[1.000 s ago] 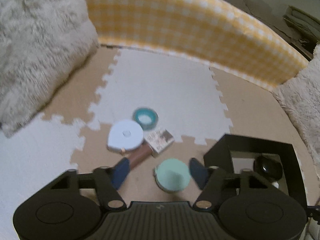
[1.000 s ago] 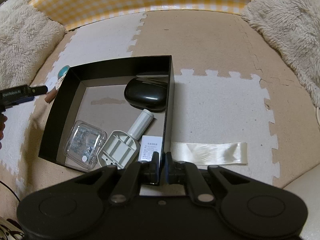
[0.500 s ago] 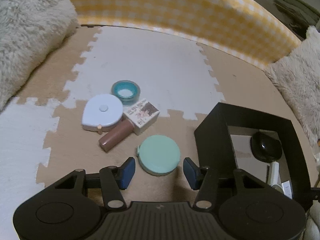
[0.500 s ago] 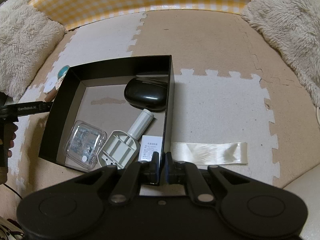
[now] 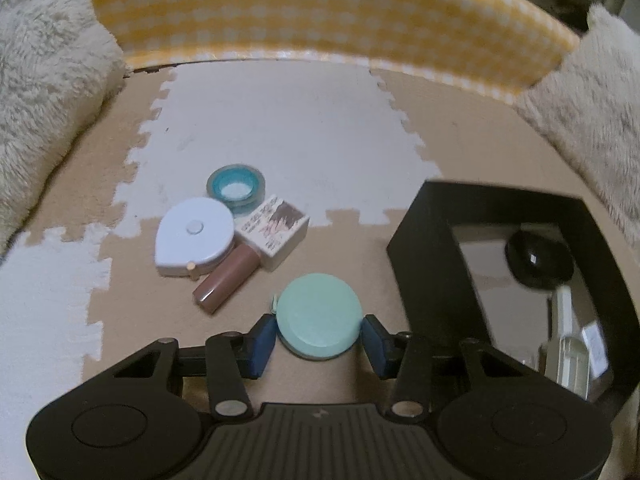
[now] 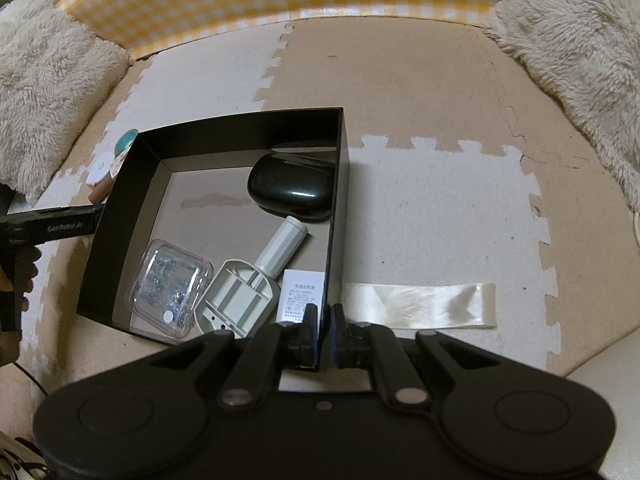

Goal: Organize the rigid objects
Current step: 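Carry the green compact with the left tool into the black tray and release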

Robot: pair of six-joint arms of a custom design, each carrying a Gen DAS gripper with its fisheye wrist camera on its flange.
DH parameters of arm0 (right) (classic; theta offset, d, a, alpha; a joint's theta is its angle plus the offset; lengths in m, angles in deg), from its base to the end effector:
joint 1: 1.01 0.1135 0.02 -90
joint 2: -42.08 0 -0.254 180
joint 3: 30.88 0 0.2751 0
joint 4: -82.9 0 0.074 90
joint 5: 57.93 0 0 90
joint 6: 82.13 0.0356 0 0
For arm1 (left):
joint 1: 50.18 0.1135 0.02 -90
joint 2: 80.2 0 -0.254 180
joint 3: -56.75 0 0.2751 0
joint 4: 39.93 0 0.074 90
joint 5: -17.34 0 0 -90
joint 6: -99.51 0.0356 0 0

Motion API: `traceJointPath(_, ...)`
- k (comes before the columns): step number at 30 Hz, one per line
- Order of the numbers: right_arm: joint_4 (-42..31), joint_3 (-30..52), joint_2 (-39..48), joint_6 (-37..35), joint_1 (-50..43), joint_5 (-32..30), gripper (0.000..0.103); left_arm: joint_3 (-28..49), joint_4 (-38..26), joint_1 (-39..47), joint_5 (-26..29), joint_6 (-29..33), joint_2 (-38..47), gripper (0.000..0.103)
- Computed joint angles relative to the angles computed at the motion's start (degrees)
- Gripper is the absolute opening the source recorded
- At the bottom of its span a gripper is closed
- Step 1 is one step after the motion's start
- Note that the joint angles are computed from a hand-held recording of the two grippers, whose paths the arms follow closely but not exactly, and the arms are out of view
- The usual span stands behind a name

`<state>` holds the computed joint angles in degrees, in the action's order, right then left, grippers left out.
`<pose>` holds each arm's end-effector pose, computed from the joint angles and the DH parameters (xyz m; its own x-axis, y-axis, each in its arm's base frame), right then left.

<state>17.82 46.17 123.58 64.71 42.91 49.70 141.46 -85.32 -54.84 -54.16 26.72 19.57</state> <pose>0.2196 0.1965 0.2423 -0.8587 0.2807 -0.4288 0.2451 0.9597 0.1376 0.3797 -0.0423 0.1986 -0.7593 0.3434 -0.5528 0.4791 0.8698 -0.1178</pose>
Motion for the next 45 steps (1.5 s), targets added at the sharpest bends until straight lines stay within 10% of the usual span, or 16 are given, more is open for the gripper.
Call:
traceJointPath(8,-0.01,-0.02,0.06,-0.09,0.00,0.02,0.007,-0.29,-1.26,0.31,-2.41,3.29,-0.90,0.049)
traceJointPath(11,0.07,-0.18,-0.05,-0.01,0.03,-0.02,0.007,-2.00,1.91,-0.03,-2.67,1.64,-1.43,0.064)
traceJointPath(45,0.05,-0.22,-0.08,0.04,0.04,-0.01,0.007,-6.95,7.50,-8.28,9.19,-7.05,-12.37,0.052)
